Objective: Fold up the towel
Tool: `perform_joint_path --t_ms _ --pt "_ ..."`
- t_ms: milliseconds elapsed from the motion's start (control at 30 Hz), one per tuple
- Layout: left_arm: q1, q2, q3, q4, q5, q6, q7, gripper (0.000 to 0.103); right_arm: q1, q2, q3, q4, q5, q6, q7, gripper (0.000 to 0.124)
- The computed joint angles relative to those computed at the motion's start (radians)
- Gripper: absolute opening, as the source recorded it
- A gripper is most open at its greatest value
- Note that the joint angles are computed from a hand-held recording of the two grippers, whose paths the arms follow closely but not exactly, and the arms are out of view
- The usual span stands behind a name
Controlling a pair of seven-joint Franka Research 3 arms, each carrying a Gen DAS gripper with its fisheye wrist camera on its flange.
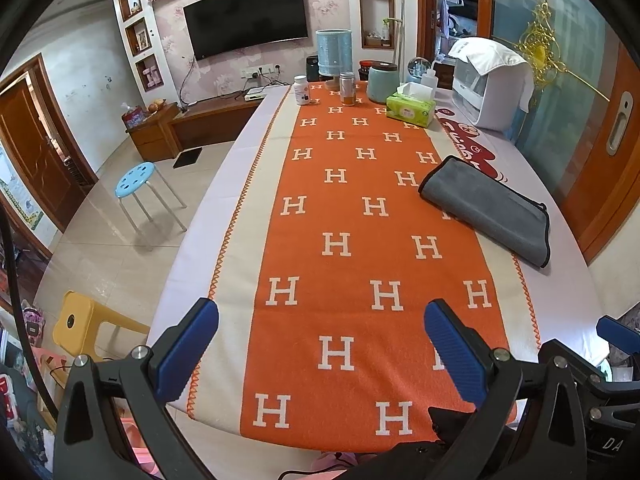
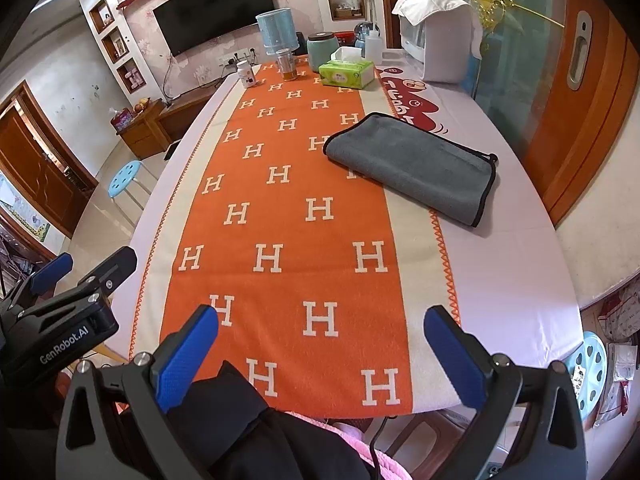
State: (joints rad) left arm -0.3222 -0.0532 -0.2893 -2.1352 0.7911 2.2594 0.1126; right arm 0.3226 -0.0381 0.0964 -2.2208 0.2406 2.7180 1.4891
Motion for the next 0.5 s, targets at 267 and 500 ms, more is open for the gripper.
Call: perform_joint_path --t_ms 267,500 --pt "-0.001 0.003 0.001 0.002 -0.006 0.006 0.008 0.102 -0.001 0.002 -0.001 0.0 -0.006 -0.002 0.007 0.103" --pt "0.001 0.0 0.003 -0.002 -0.018 0.014 0.023 0.102 -0.001 -0.002 -0.001 -0.006 -0.015 -0.007 0.02 0.103"
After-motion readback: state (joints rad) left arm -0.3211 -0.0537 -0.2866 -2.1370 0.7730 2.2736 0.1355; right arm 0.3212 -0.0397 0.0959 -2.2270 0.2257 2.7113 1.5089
